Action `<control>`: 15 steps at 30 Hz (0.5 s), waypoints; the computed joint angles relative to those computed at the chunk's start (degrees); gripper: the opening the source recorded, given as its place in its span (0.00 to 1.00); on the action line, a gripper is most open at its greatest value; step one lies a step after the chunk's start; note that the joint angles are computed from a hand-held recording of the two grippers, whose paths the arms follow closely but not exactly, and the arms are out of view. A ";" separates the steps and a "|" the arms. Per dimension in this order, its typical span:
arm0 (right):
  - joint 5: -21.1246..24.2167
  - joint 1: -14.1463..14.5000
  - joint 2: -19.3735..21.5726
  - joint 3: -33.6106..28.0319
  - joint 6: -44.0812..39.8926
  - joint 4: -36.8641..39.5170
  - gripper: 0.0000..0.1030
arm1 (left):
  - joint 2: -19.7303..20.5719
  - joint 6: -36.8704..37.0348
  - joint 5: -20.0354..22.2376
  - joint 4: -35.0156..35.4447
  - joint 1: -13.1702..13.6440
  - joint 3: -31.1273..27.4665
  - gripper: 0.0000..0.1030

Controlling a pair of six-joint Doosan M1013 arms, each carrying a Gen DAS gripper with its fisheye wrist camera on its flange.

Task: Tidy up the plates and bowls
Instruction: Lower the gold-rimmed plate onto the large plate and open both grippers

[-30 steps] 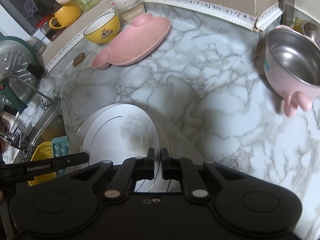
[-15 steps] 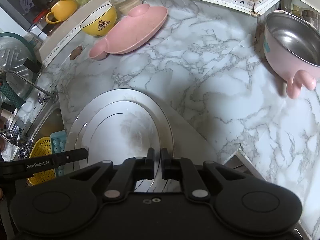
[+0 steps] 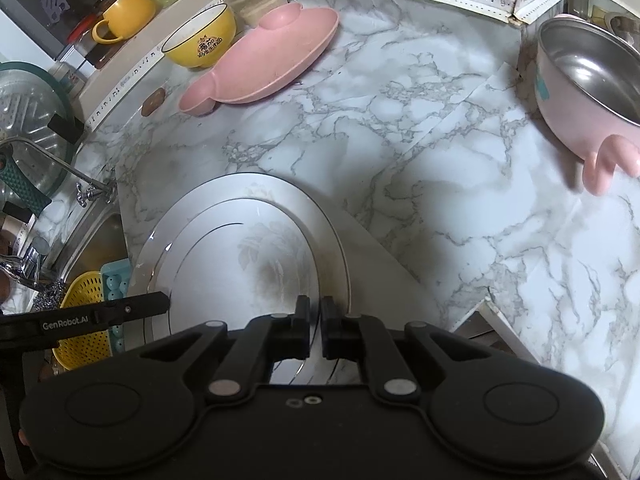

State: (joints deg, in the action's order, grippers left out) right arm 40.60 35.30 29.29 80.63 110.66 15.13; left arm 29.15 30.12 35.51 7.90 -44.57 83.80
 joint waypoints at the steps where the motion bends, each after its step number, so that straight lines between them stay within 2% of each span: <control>1: -0.03 -0.03 -0.01 0.04 -0.08 0.01 0.06 | 0.00 0.41 0.02 -0.25 0.04 -0.01 0.07; 15: -0.14 -0.37 -0.38 0.52 -0.56 1.74 0.06 | 0.29 6.75 -0.03 -5.00 0.96 -0.37 0.07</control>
